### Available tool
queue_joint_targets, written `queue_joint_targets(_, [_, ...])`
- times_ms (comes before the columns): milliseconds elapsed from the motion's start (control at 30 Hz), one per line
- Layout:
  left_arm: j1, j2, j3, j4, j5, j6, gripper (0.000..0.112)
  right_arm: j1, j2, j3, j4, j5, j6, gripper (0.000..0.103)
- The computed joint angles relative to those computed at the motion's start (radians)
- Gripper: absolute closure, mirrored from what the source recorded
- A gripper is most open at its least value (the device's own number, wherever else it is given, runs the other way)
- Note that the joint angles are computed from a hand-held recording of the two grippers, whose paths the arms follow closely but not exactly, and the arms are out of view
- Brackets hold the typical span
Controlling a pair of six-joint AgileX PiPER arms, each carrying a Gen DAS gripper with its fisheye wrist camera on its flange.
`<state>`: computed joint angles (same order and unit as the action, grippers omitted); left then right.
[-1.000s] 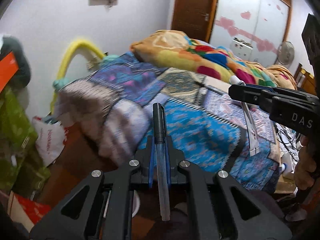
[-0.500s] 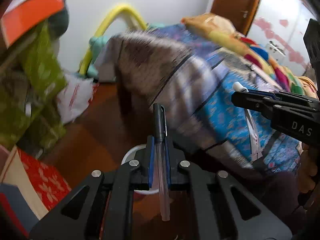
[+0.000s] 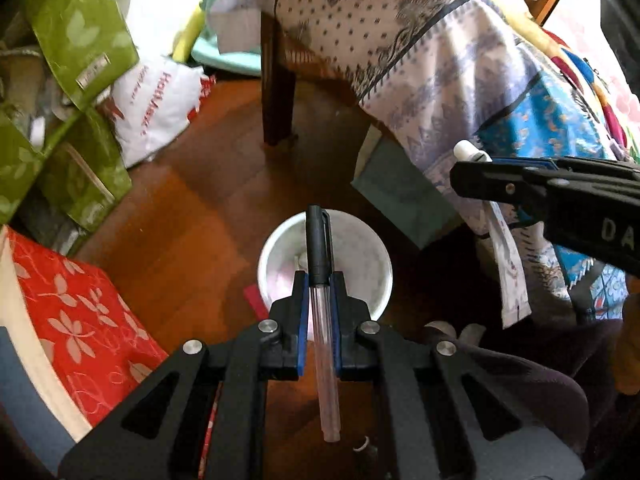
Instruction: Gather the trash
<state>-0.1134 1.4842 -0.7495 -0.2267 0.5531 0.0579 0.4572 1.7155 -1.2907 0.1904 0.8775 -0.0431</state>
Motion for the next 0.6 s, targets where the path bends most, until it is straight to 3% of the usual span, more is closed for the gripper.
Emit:
queue_joint_targets(167, [0.012, 0.073, -0.035, -0.087, -0.021, 0.071, 0.102, -0.024, 0.069, -0.051, 0.084, 0.041, -0.093, 0.081])
queue_joint_targets(233, [0.000, 0.082, -0.046, -0.054, -0.023, 0.028, 0.079, -0.016, 0.072, -0.053, 0.058, 0.035, -0.087, 0.073])
queue_joint_targets(300, [-0.011, 0.081, -0.047, -0.015, -0.036, -0.027, 0.072, -0.010, 0.062, -0.040, 0.034, 0.020, -0.073, 0.062])
queue_joint_targets(600, [-0.013, -0.016, -0.058, 0.034, 0.019, -0.099, 0.072, -0.077, -0.046, 0.032, 0.081, 0.020, -0.109, 0.062])
